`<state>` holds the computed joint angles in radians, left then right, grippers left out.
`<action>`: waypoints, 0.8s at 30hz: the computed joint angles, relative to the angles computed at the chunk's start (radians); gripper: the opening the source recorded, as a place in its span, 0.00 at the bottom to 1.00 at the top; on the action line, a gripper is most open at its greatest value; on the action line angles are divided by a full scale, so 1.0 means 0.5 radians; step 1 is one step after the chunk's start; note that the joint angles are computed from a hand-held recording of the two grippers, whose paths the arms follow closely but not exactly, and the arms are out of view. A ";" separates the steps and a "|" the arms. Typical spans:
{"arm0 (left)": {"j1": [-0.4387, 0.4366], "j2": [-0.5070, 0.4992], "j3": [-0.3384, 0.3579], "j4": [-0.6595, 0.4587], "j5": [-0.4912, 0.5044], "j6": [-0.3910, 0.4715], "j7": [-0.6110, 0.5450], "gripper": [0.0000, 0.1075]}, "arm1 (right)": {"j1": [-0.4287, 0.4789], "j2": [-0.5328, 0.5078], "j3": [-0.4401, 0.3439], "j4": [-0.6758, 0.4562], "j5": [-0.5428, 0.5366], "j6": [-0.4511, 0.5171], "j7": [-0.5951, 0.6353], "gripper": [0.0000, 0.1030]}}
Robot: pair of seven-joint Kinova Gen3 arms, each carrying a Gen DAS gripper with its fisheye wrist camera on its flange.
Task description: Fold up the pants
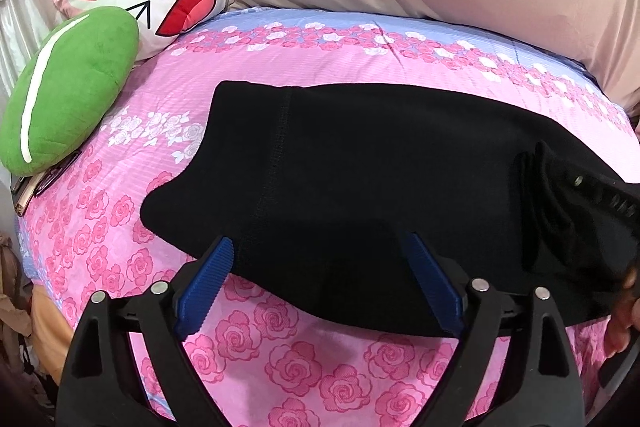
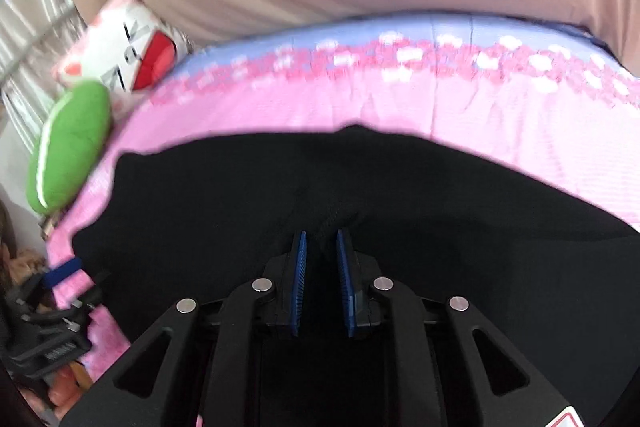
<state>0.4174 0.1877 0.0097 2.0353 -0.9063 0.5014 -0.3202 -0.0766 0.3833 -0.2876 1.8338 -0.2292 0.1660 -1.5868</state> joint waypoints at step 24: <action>-1.652 0.095 1.010 0.008 1.361 -0.450 -1.092 0.19 | 0.744 -0.349 -0.610 0.725 -0.481 -0.454 0.477 0.39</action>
